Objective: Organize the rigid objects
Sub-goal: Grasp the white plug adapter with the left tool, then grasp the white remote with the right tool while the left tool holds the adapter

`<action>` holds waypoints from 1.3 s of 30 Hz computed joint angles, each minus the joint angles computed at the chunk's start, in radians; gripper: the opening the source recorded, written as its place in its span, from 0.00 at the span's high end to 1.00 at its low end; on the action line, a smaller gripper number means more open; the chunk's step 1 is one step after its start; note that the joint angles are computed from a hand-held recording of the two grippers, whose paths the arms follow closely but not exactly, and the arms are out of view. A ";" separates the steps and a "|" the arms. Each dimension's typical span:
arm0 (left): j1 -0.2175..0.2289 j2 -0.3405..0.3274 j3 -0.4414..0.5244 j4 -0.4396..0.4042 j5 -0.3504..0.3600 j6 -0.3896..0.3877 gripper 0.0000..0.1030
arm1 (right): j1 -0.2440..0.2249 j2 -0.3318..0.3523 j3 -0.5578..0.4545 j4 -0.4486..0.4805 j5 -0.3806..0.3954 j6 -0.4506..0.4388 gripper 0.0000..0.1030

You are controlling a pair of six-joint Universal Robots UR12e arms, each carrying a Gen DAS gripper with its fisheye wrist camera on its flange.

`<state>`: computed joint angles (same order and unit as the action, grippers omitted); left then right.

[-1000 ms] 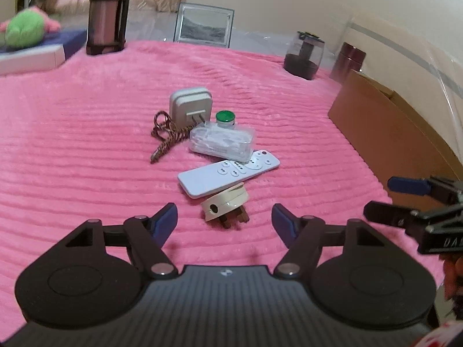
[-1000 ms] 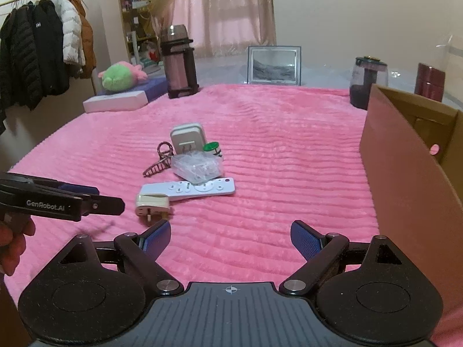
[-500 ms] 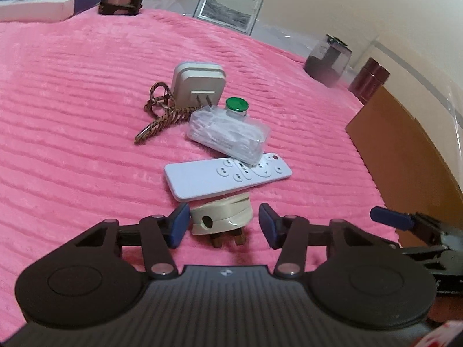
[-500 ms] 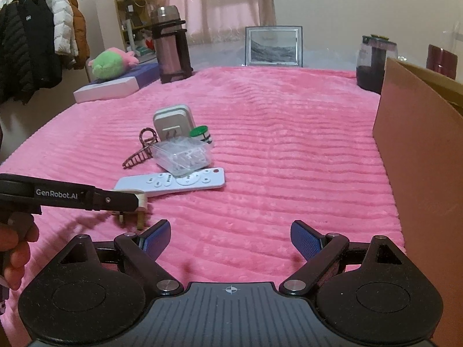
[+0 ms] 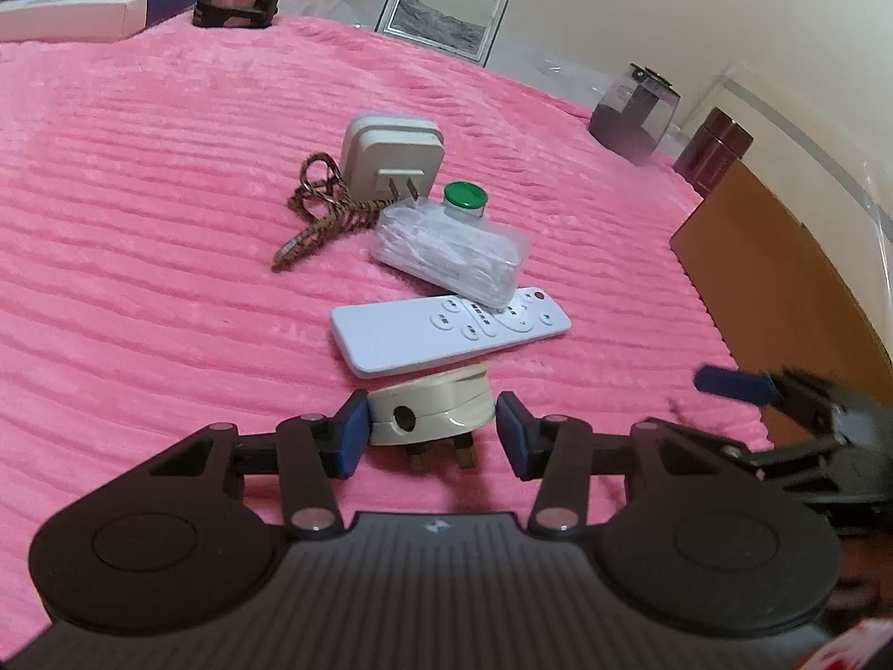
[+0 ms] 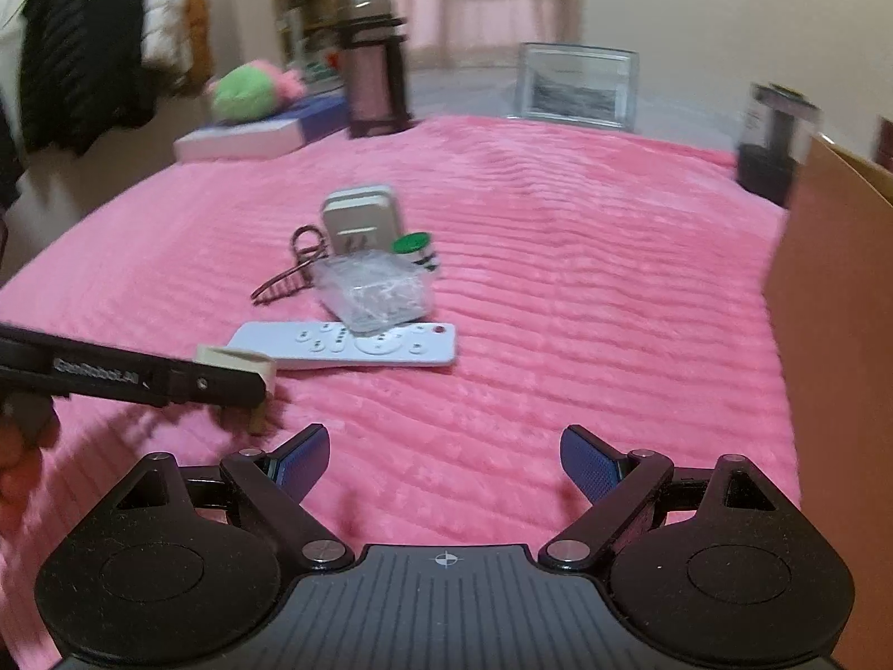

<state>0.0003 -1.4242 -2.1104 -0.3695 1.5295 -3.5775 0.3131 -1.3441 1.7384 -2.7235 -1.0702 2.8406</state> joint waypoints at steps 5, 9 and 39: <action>0.021 0.036 -0.016 -0.011 0.007 0.041 0.58 | 0.016 0.043 -0.066 0.082 0.033 -0.177 0.16; 0.034 0.058 -0.028 -0.007 0.007 0.063 0.58 | 0.033 0.091 -0.138 0.163 0.057 -0.295 0.16; 0.016 0.129 -0.084 -0.012 0.084 0.054 0.58 | 0.054 0.056 -0.162 0.502 0.104 -0.430 0.65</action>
<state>0.0159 -1.2949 -2.1942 -0.3815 1.6135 -3.5230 0.3673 -1.2883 1.5766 -2.2217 -0.9660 2.4102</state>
